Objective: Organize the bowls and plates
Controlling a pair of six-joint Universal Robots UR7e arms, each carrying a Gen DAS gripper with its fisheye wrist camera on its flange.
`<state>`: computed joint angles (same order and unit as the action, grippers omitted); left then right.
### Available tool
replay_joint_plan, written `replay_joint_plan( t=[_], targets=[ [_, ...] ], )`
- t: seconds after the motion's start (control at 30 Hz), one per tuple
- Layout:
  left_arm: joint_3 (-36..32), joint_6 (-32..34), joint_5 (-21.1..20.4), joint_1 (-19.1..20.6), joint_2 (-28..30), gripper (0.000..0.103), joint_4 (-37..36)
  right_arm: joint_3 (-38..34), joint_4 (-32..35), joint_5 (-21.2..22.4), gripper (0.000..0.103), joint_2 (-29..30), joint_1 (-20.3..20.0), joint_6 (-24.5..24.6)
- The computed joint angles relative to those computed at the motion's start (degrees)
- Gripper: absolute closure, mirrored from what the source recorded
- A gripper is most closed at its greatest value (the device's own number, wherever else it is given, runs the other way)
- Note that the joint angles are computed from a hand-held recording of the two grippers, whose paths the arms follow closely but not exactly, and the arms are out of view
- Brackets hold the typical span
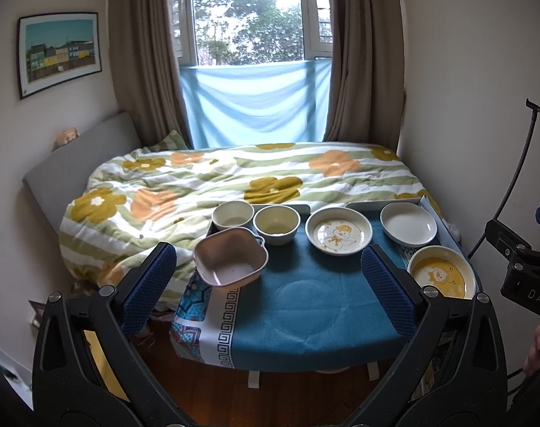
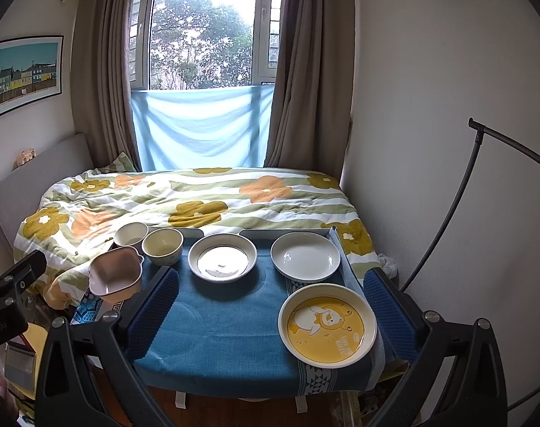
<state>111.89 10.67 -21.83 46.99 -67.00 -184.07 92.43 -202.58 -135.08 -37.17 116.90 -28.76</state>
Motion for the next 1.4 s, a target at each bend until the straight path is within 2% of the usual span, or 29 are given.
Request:
replay_joint_plan(
  t=[0.33,0.57,0.67,0.77,0.9,1.07,1.2,1.27,1.4],
  targets=[
    [0.5,0.8,0.4,-0.2,-0.7,0.0,-0.8,0.3,0.2,0.1,0.0,-0.3,-0.1,0.2],
    [0.2,5.6,1.0,-0.2,-0.1,0.0,-5.9,0.4,-0.4,0.3,0.0,-0.3,-0.3,-0.1],
    [-0.1,5.6,0.2,0.2,-0.3,0.0,-3.8,0.8,0.2,0.6,0.0,-0.5,-0.4,0.5],
    [-1.5,2.4,-3.1,1.4,-0.8,0.0,3.1,1.3,1.2,-0.9,0.0,-0.8,-0.4,2.1],
    [-3.9,2.8,-8.2,3.5,1.2,0.0,8.4,2.3,1.6,-3.8,0.0,-1.1,-1.4,3.9],
    [-9.1,0.5,-15.3,6.6,6.3,0.0,16.6,5.5,3.1,-3.8,0.0,-3.7,-5.7,8.0],
    [-15.3,-0.6,-22.6,9.3,12.2,0.0,23.0,7.7,6.0,1.8,0.0,-7.2,-11.3,11.7],
    [-19.7,-2.1,-25.5,10.6,16.0,0.0,27.7,7.8,9.6,4.7,0.001,-8.7,-14.5,14.8],
    [-29.6,-6.7,-33.3,13.8,23.5,0.0,37.4,7.4,17.9,12.5,0.012,-11.1,-21.4,20.2]
  ],
)
